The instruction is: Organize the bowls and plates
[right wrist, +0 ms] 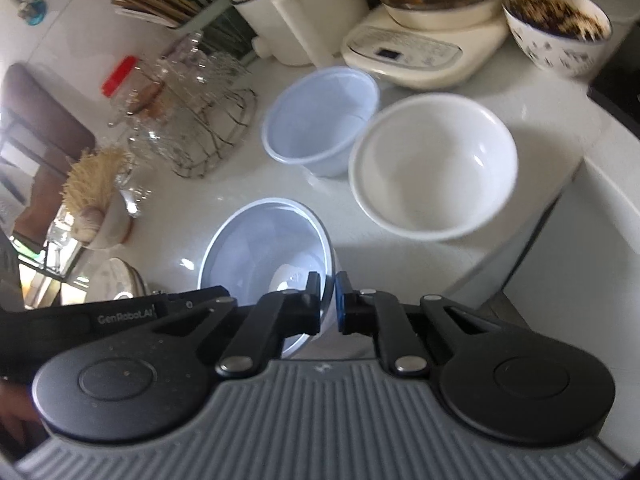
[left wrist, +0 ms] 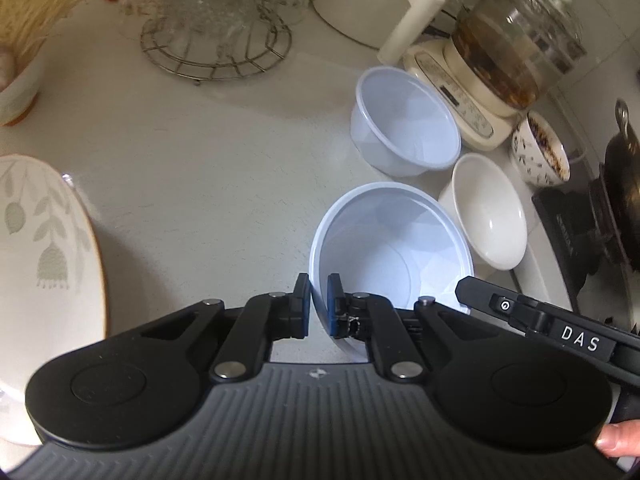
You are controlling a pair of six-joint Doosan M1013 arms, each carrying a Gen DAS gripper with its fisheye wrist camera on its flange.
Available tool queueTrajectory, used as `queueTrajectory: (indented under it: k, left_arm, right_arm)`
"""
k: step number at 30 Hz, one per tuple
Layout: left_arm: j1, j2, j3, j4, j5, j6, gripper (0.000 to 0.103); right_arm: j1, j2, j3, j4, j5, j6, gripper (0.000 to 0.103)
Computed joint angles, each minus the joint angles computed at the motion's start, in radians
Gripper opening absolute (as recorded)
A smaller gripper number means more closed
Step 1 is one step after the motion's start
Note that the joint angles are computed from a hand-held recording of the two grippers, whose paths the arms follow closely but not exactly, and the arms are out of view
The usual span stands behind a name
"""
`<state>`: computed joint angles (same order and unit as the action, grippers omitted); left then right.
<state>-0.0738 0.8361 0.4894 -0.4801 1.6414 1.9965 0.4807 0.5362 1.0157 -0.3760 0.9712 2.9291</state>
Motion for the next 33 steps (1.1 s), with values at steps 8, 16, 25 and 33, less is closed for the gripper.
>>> queueTrajectory:
  k: [8, 16, 25, 33]
  left_arm:
    - [0.015, 0.031, -0.092, 0.038, 0.025, -0.069, 0.011]
    - [0.024, 0.02, -0.049, 0.085, 0.011, -0.098, 0.011]
    - [0.027, -0.007, 0.018, 0.095, -0.027, -0.148, 0.012]
    - [0.019, -0.011, 0.014, 0.132, -0.034, -0.171, 0.025]
  right_arm:
    - [-0.016, 0.039, -0.075, 0.072, -0.017, -0.155, 0.01]
    - [-0.029, 0.078, -0.12, 0.164, -0.014, -0.299, 0.01]
    - [-0.04, 0.091, -0.125, 0.2, -0.011, -0.357, 0.012]
    - [-0.048, 0.082, -0.117, 0.202, -0.026, -0.345, 0.037]
